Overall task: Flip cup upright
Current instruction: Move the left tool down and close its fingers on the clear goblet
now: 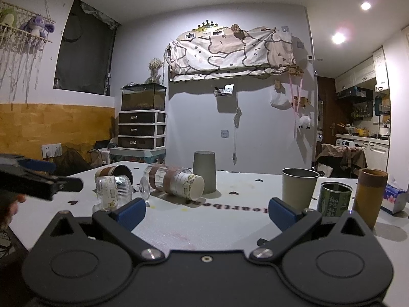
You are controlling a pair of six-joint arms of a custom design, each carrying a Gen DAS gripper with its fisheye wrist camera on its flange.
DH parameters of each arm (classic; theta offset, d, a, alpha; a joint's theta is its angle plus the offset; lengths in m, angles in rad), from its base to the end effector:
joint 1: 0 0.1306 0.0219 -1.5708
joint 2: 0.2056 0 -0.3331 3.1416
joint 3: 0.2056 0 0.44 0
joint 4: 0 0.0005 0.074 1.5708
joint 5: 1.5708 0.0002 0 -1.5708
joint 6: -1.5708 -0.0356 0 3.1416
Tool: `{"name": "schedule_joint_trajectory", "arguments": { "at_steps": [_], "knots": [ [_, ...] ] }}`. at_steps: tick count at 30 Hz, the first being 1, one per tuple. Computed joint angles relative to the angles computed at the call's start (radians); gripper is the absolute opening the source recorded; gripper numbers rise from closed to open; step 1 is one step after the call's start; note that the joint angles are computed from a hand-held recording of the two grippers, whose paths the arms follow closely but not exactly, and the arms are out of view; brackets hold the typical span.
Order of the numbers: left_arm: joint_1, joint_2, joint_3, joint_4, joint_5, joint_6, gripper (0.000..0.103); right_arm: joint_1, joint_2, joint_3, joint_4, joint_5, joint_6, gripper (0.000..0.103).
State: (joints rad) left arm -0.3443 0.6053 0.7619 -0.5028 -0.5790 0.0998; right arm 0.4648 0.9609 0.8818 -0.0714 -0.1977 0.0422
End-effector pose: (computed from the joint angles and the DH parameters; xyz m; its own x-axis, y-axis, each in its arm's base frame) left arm 0.3120 -0.0917 0.4053 -0.2977 0.0182 -0.9545 -0.2328 0.9683 0.0910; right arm 0.3879 0.2017 0.3856 -0.1080 -0.1004 -0.9891 -0.6182 0.7859 -0.0123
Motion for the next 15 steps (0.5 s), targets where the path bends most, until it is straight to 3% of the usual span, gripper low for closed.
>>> {"name": "schedule_joint_trajectory", "arguments": {
  "at_steps": [6, 11, 15],
  "knots": [
    [0.146, 0.085, 0.057, 0.018, 0.187, -0.048, 0.103, -0.005, 0.001, -0.007, 0.008, -0.008, -0.014, 0.103],
    [0.266, 0.201, 0.142, -0.042, 0.400, -0.085, 0.103, -0.009, 0.012, -0.007, 0.017, -0.036, -0.023, 0.103],
    [0.319, 0.290, 0.196, -0.095, 0.427, -0.110, 0.103, -0.011, 0.009, -0.015, 0.025, -0.044, -0.021, 0.103]
  ]
}}
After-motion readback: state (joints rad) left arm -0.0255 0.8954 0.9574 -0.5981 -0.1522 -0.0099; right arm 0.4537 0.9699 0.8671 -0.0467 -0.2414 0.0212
